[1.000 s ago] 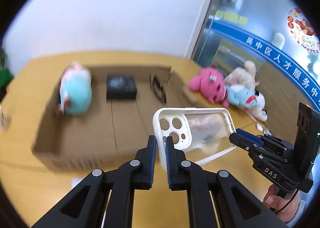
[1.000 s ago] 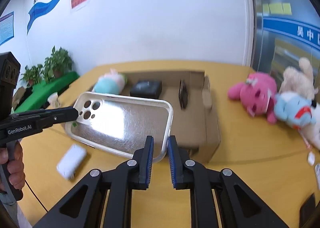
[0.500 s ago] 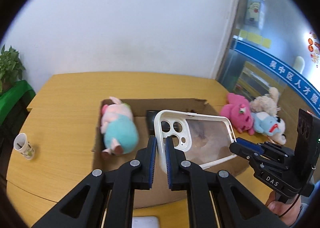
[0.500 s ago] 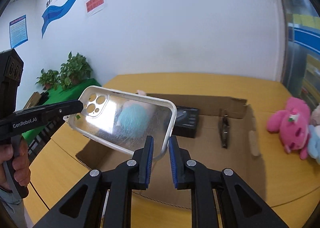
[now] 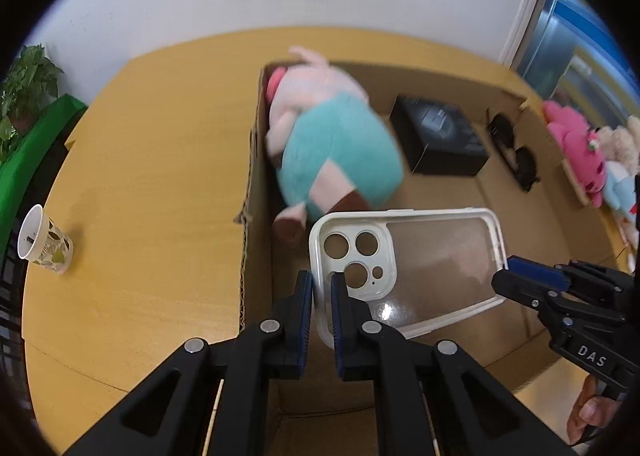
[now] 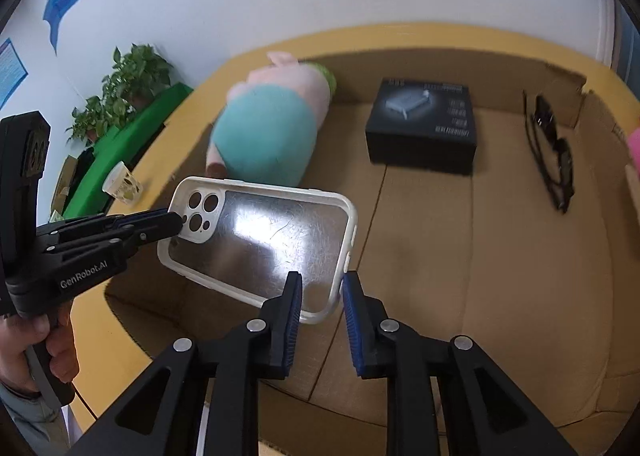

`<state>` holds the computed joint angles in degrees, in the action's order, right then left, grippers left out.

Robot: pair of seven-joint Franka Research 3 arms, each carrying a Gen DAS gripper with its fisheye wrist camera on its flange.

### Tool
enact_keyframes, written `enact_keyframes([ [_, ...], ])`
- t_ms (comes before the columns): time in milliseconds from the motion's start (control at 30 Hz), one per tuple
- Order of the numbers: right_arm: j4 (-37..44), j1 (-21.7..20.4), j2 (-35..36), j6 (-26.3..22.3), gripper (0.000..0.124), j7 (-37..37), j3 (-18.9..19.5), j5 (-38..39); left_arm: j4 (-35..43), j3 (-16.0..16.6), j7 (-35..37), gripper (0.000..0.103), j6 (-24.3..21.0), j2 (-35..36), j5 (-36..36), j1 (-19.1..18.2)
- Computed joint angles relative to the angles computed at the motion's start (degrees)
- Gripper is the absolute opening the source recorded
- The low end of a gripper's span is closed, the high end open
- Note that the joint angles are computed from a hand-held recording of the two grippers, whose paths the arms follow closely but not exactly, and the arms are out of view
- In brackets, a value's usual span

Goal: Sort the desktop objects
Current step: 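Lift the phone case with the right gripper and carry it over the box, then lower the phone case into the box and open the right gripper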

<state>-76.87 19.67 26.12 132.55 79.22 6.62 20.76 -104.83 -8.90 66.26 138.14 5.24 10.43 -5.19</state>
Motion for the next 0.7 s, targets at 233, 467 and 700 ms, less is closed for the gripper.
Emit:
enact_keyframes([
  [233,6.70,1.05,5.07,-8.72,0.032,3.55,-0.67,-2.88,7.40,-0.05,-0.52,0.008,-12.00,5.61,5.44,-1.72],
  [467,0.85,-0.81,1.68,-4.89,0.071,0.46,0.68,1.65,5.01,-0.06,-1.97,0.008,-10.99,3.39,5.92,-1.71],
  [700,-23.78,0.16,-17.55,16.15,0.103,-2.21,-0.97,-0.25,-11.71,-0.89,-13.78,0.043,8.59,-12.59,16.11,-2.03],
])
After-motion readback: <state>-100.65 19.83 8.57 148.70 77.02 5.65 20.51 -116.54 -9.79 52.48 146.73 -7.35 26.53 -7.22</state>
